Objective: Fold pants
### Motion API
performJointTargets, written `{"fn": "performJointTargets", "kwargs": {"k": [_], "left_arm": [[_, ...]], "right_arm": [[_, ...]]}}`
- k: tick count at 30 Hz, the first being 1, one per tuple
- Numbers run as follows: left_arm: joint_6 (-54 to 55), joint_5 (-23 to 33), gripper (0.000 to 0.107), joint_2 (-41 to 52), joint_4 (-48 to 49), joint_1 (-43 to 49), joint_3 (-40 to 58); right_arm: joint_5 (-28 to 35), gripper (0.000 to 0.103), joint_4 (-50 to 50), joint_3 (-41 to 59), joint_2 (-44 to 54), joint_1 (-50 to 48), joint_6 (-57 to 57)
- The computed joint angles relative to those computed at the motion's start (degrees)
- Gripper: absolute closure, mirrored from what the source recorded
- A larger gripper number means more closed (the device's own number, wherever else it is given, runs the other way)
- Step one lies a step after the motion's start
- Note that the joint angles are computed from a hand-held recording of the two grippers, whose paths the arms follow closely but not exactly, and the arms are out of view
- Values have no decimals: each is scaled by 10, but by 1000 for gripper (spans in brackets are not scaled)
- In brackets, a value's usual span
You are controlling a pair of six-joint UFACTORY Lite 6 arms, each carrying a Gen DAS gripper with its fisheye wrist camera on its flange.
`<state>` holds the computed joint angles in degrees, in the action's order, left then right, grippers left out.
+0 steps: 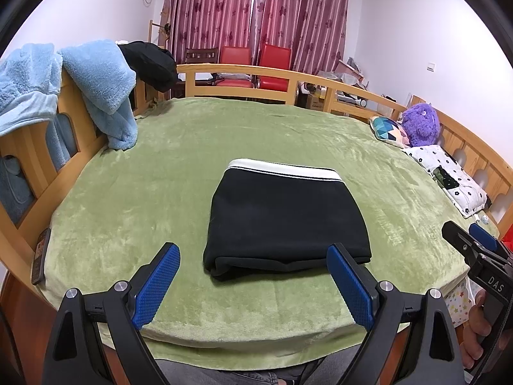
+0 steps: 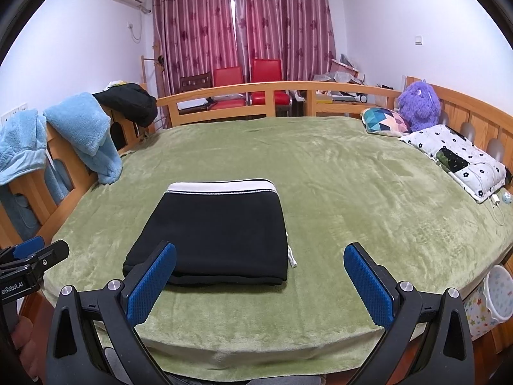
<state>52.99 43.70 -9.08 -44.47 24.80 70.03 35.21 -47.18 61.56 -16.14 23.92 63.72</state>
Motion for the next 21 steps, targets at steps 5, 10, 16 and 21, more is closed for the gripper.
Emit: {"fn": "performJointTargets", "kwargs": {"k": [5,10,16,21], "left_arm": [[-4,-2,14,-4,3,-2,-3],[-6,-2,14,-4,4,-4,-1],[-2,-1,14,3,1,-3,7],[-12,-7,14,10,9,-10,14]], "right_arm": [[-3,0,7,2,4,-6,-4],[-9,0,5,1,6,-8,-3],[-16,0,4,-3,6,-8,1],[-27,0,-7,-5,17,-9,9]]}}
